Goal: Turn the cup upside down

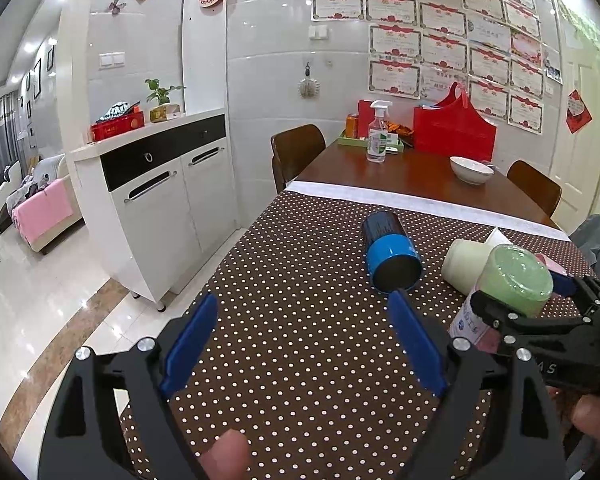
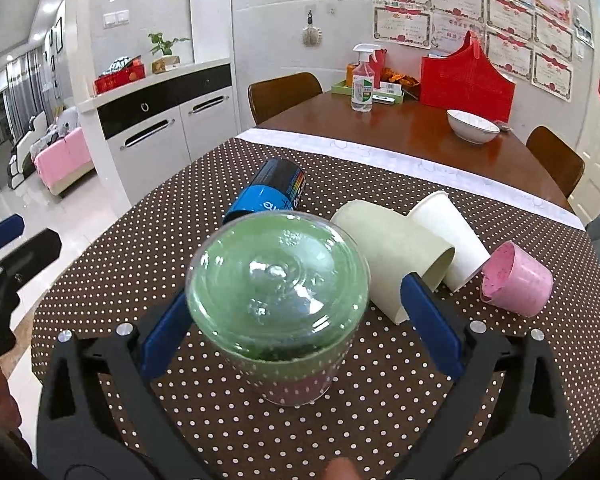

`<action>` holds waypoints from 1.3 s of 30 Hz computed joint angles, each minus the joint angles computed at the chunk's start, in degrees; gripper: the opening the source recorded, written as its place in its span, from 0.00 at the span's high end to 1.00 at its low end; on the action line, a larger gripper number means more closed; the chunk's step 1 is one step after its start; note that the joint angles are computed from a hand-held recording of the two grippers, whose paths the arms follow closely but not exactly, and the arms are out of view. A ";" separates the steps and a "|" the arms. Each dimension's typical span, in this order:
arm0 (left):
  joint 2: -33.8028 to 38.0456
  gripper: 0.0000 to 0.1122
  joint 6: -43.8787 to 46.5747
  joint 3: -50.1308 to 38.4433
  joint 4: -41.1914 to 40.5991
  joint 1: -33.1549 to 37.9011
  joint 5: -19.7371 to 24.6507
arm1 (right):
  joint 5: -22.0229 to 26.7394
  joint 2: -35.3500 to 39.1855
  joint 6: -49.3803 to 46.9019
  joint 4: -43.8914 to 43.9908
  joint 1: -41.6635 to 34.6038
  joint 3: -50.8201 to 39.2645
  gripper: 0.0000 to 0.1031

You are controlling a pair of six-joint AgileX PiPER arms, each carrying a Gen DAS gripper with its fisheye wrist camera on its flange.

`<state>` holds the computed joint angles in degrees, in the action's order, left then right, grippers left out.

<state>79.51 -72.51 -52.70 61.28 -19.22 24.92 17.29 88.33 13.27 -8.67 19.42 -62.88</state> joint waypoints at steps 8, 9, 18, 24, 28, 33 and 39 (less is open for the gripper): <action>-0.22 0.23 -0.73 -0.95 0.75 -2.74 2.69 | -0.42 -4.15 -3.98 5.32 -1.66 1.45 0.06; -0.25 0.23 -0.55 -1.19 0.65 -3.10 3.01 | -0.25 -4.70 -4.17 5.49 -1.75 1.56 0.06; -1.98 0.23 -0.24 -3.62 1.54 -8.25 7.23 | 0.44 -12.34 -0.54 3.51 -3.16 3.44 0.06; -4.45 0.23 -0.94 -5.40 3.56 -12.66 11.03 | 0.82 -17.93 11.50 -6.52 -4.23 5.13 0.06; -5.84 0.23 -2.30 -6.16 5.77 -16.08 14.42 | 1.35 -21.26 16.66 -11.56 -4.30 6.25 0.06; -7.46 0.23 -3.24 -6.83 7.50 -20.13 17.92 | 3.09 -25.51 23.73 -18.95 -3.30 7.31 0.06; -9.11 0.23 -3.58 -7.38 8.63 -23.89 20.47 | 5.79 -29.25 29.29 -24.60 -1.87 8.43 0.06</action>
